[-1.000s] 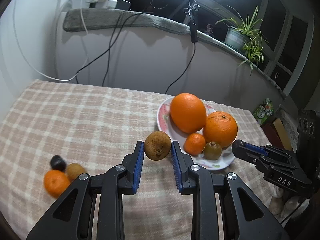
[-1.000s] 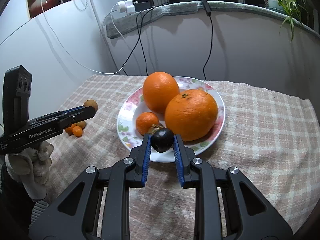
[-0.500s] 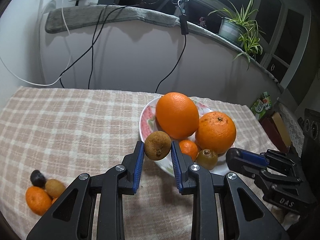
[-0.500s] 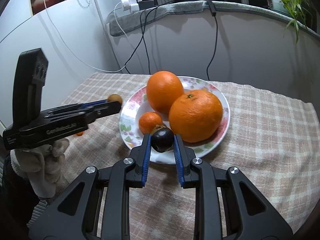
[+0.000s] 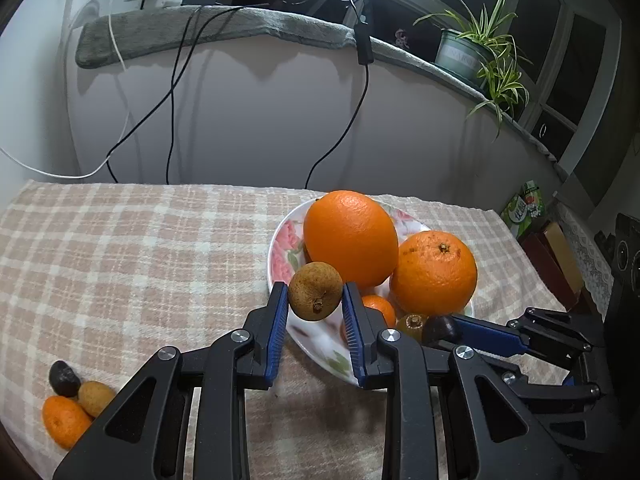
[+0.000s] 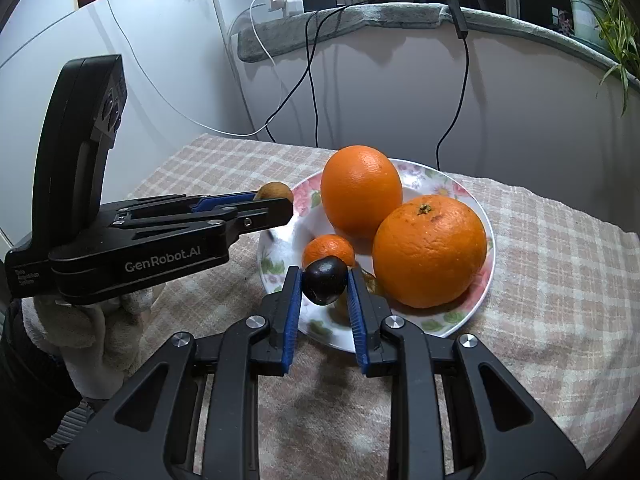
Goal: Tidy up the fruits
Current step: 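Lower the kiwi and plum onto the plate and open both grippers, then withdraw both tools toward the last tangerines on the cloth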
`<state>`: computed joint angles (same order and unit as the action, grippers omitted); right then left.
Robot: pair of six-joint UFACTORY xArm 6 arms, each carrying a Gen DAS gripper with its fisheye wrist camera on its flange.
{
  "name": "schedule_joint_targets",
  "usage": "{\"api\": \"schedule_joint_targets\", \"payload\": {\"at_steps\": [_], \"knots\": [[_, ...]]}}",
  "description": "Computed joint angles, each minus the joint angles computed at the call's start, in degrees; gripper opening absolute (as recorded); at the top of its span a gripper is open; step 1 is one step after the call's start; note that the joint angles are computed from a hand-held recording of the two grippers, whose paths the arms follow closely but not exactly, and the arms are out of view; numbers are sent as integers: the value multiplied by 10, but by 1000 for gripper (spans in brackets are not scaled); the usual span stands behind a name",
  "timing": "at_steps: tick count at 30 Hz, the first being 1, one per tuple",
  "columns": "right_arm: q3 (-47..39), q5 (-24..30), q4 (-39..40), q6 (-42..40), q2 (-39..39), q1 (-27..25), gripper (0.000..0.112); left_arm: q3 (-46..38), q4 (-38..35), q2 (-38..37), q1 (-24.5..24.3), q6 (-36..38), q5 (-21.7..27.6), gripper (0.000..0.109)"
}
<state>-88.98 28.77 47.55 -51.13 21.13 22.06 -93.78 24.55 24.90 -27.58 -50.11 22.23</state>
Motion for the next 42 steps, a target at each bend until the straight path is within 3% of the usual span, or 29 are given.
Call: {"api": "schedule_joint_targets", "payload": {"at_steps": [5,8,10,13,17,24,30,42], "knots": [[-6,1,-9,4,6,3,24,-3,-5,3,0,7,0,26],[-9,-1,-14,6,8,4,25,-2,0,2,1,3,-2,35],[-11,-4,-17,9,10,5,31,-3,3,3,1,1,0,40],[-6,-16,-8,2,6,7,58,-1,11,0,1,-8,0,46],[-4,-14,8,-9,4,5,63,2,11,-2,2,-11,1,48],[7,-17,19,-24,-6,8,75,5,16,-7,2,-22,2,73],[24,-30,23,-42,-19,15,82,6,22,-15,0,-31,15,73],[35,-13,36,-45,-34,14,84,53,84,-62,0,-89,17,73]]}}
